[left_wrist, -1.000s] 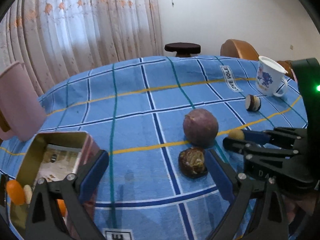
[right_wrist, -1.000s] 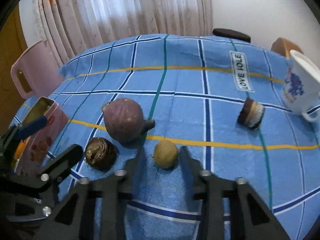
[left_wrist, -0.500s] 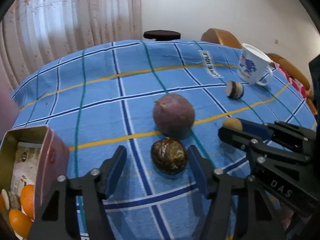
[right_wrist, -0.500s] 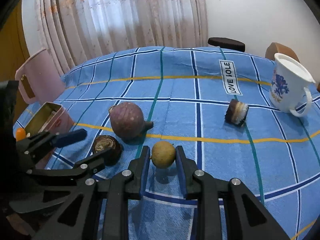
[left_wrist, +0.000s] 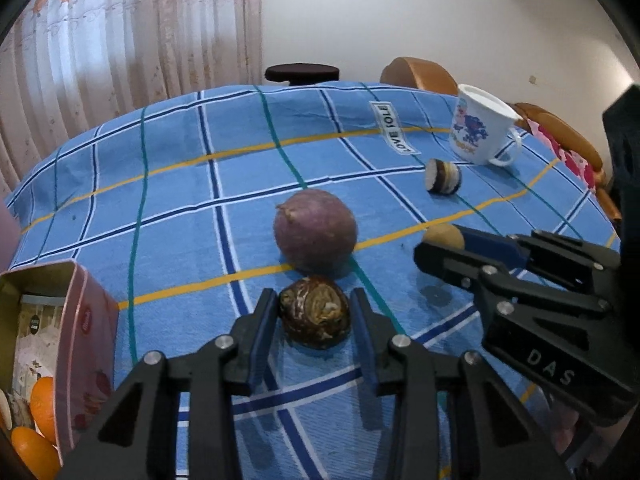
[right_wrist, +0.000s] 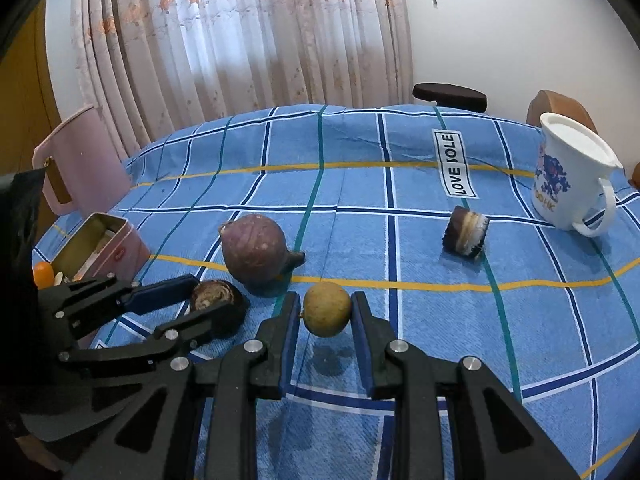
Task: Organize fruits
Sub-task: 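Grasp the brown nut with the left tool while the right tool grasps the small brown fruit, then carry the brown nut in the left tool while the right tool carries the small fruit to the tin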
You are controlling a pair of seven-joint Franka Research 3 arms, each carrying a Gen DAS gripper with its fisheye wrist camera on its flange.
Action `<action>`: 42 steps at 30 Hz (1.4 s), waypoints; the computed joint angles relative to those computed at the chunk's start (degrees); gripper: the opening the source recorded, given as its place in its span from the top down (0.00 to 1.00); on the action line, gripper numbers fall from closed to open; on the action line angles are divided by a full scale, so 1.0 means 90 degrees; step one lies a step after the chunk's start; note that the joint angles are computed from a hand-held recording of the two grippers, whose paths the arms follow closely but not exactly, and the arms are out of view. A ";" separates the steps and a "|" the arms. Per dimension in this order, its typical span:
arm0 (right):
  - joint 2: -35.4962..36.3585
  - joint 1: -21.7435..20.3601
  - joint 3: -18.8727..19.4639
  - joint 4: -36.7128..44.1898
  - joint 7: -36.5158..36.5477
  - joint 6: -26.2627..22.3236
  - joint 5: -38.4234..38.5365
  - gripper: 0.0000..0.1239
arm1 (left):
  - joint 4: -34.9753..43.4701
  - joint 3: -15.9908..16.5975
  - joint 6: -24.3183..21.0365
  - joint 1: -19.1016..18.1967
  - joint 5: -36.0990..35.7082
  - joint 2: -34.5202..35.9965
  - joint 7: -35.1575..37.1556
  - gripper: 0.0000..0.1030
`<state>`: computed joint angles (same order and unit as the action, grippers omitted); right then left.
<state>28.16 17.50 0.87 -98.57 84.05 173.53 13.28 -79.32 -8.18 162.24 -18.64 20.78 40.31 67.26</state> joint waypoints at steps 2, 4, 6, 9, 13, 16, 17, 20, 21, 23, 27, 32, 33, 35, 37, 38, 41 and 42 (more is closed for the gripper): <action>-0.0014 -0.0011 0.0016 -0.0028 -0.0015 0.0044 0.0017 0.78 | -0.0105 0.0061 0.0146 -0.0033 0.0052 -0.0058 -0.0068 0.63; -0.0041 -0.0113 0.0148 -0.0078 -0.0120 0.0141 0.0094 0.78 | -0.0229 0.0117 0.0317 -0.0054 0.0105 -0.0128 -0.0161 0.63; -0.0084 -0.0292 0.0370 -0.0161 -0.0308 0.0291 0.0236 0.78 | -0.0359 0.0273 0.0471 -0.0144 0.0211 -0.0211 -0.0382 0.63; -0.0137 -0.0562 0.0716 -0.0276 -0.0627 0.0513 0.0492 0.78 | -0.0471 0.0362 0.0624 -0.0183 0.0318 -0.0280 -0.0582 0.63; -0.0190 -0.1007 0.1304 -0.0415 -0.1169 0.0818 0.0833 0.78 | -0.0681 0.0775 0.0985 -0.0436 0.0666 -0.0412 -0.1126 0.63; -0.0231 -0.1168 0.1557 -0.0523 -0.1481 0.1057 0.0956 0.78 | -0.0820 0.1079 0.1231 -0.0623 0.0966 -0.0498 -0.1543 0.63; -0.0250 -0.1151 0.1555 -0.0557 -0.1531 0.1125 0.0967 0.78 | -0.0849 0.1211 0.1285 -0.0711 0.1073 -0.0519 -0.1707 0.63; -0.0279 -0.1184 0.1631 -0.0642 -0.1646 0.1332 0.0963 0.78 | -0.0923 0.1448 0.1410 -0.0862 0.1339 -0.0571 -0.2085 0.63; -0.0286 -0.1246 0.1710 -0.0681 -0.1679 0.1423 0.0959 0.78 | -0.0949 0.1557 0.1451 -0.0938 0.1443 -0.0588 -0.2237 0.63; -0.0278 -0.1439 0.1935 -0.0722 -0.1727 0.1518 0.0920 0.78 | -0.0997 0.1735 0.1555 -0.1054 0.1646 -0.0618 -0.2508 0.63; -0.0256 -0.1772 0.2301 -0.0801 -0.1718 0.1704 0.0775 0.78 | -0.1033 0.2071 0.1673 -0.1291 0.2053 -0.0640 -0.2991 0.63; -0.0246 -0.2063 0.2606 -0.0927 -0.1559 0.1963 0.0442 0.78 | -0.1023 0.2677 0.1710 -0.1742 0.2711 -0.0655 -0.3811 0.63; -0.0249 -0.2135 0.2681 -0.0978 -0.1503 0.2058 0.0338 0.78 | -0.1030 0.2874 0.1732 -0.1888 0.2906 -0.0658 -0.4071 0.63; -0.0269 -0.2230 0.2772 -0.1095 -0.1377 0.2279 0.0123 0.78 | -0.1036 0.3206 0.1801 -0.2131 0.3290 -0.0661 -0.4535 0.63; -0.0293 -0.2166 0.2694 -0.1159 -0.1252 0.2435 -0.0033 0.78 | -0.1038 0.3498 0.1819 -0.2347 0.3659 -0.0666 -0.4976 0.63; -0.0310 -0.2134 0.2649 -0.1191 -0.1193 0.2489 -0.0111 0.78 | -0.1035 0.3602 0.1831 -0.2422 0.3830 -0.0668 -0.5164 0.63; -0.0357 -0.1895 0.2374 -0.1249 -0.1040 0.2628 -0.0269 0.78 | -0.1007 0.3774 0.1824 -0.2540 0.4259 -0.0676 -0.5653 0.63; -0.0372 -0.1855 0.2318 -0.1274 -0.0981 0.2673 -0.0342 0.78 | -0.0996 0.3785 0.1820 -0.2541 0.4377 -0.0683 -0.5779 0.63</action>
<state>24.81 0.81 21.73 -110.04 75.22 197.59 10.20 -88.29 25.88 178.62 -41.51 60.18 34.16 15.24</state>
